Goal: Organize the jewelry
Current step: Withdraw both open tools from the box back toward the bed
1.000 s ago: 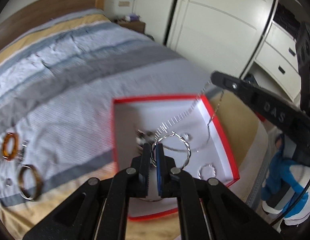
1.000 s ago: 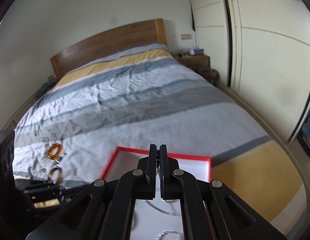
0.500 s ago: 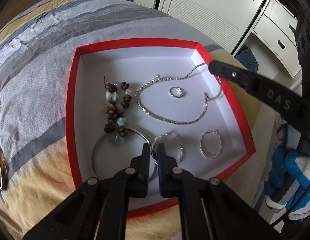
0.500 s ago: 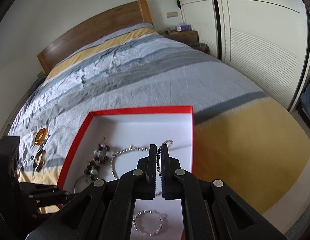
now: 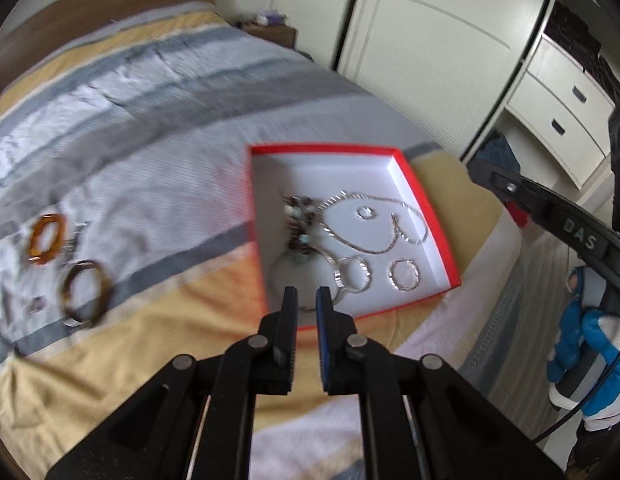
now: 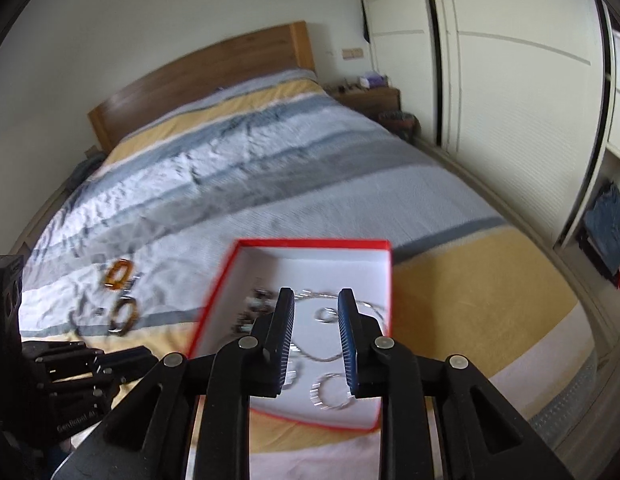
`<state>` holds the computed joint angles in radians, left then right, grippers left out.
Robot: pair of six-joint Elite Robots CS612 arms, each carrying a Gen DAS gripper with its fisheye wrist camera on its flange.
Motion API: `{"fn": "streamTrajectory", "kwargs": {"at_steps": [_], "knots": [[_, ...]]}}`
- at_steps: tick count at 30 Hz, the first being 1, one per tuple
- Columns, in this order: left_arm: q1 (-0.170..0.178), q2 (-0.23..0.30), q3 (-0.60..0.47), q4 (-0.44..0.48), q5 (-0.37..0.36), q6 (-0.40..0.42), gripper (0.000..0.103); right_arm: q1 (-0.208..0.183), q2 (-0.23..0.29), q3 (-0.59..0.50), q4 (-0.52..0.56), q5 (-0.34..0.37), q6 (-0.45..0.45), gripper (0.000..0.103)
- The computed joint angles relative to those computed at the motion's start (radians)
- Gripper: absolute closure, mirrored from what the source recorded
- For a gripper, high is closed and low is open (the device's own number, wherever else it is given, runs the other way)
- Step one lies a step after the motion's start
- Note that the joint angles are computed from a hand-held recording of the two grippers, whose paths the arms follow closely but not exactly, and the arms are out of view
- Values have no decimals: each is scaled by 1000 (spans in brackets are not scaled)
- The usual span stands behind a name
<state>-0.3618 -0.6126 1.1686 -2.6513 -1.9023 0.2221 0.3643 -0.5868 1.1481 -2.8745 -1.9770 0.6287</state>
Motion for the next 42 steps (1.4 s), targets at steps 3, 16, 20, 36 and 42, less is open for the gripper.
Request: {"fn": "streamTrajectory", "kwargs": {"at_steps": [3,16,20,36,42], "knots": [[22,-55,75,-73,17,-14,94,28,-14,-14,-8,-16,-25,76],[163,-198,266,-315,98,-77,94,141,-22,-125,-41,-68,-153,74],[207,-210,283,-353,121,-107,85,161,-4,-176,-35,-69,-182,72],[246,-113,193,-298,161,-164,69,153,149,-447,180,32,-220,69],[237,-12,66,-190,172,-161,69,123,281,-645,338,119,-201,69]]}}
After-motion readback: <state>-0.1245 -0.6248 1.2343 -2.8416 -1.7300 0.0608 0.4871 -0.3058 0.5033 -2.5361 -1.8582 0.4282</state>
